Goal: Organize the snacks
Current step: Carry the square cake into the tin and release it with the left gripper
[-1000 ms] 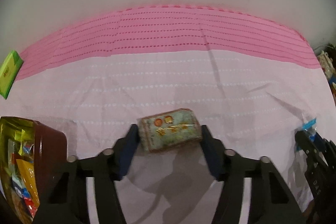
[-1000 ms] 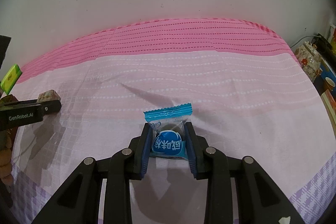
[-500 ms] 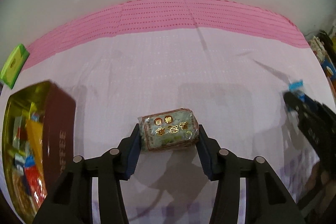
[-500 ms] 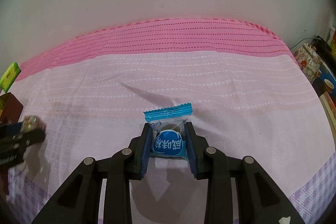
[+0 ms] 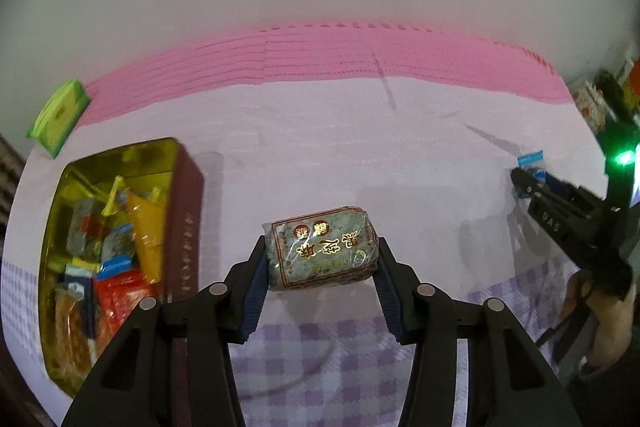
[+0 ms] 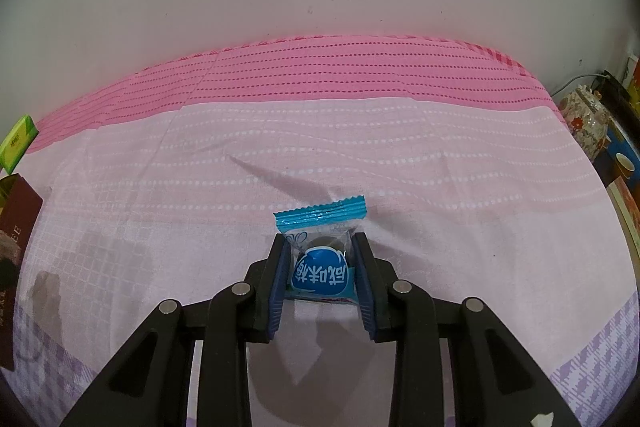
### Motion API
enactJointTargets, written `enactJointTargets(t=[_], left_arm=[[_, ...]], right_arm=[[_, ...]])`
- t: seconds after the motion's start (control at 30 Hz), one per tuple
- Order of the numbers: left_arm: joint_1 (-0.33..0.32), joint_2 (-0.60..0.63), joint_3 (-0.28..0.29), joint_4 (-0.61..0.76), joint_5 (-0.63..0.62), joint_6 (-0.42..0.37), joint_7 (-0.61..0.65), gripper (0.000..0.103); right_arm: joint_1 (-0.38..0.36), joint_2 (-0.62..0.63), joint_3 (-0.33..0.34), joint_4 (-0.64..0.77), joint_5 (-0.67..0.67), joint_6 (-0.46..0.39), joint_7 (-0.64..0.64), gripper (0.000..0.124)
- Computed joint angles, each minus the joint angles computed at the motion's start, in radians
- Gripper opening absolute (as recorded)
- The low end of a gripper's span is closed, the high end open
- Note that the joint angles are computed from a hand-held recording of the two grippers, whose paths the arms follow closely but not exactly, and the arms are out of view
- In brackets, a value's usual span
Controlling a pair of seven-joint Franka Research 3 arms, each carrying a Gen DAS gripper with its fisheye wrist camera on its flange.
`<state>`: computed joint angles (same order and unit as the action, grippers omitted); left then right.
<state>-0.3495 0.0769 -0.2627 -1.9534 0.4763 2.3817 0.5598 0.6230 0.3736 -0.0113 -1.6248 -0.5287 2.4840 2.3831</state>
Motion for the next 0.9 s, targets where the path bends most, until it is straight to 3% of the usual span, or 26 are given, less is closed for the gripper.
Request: enactJointTargets(t=[0.57, 0.9], left_arm=[[0.088, -0.22, 0.013, -0.186, 0.014, -0.043, -0.077, 0.05], [0.137, -0.26, 0.023, -0.254, 0.006, -0.061, -0.091, 0.05]], right_arm=[[-0.001, -0.001, 0.0, 0.001, 0.001, -0.002, -0.003, 0.03], [-0.001, -0.003, 0.001, -0.001, 0.001, -0.003, -0.005, 0.03]])
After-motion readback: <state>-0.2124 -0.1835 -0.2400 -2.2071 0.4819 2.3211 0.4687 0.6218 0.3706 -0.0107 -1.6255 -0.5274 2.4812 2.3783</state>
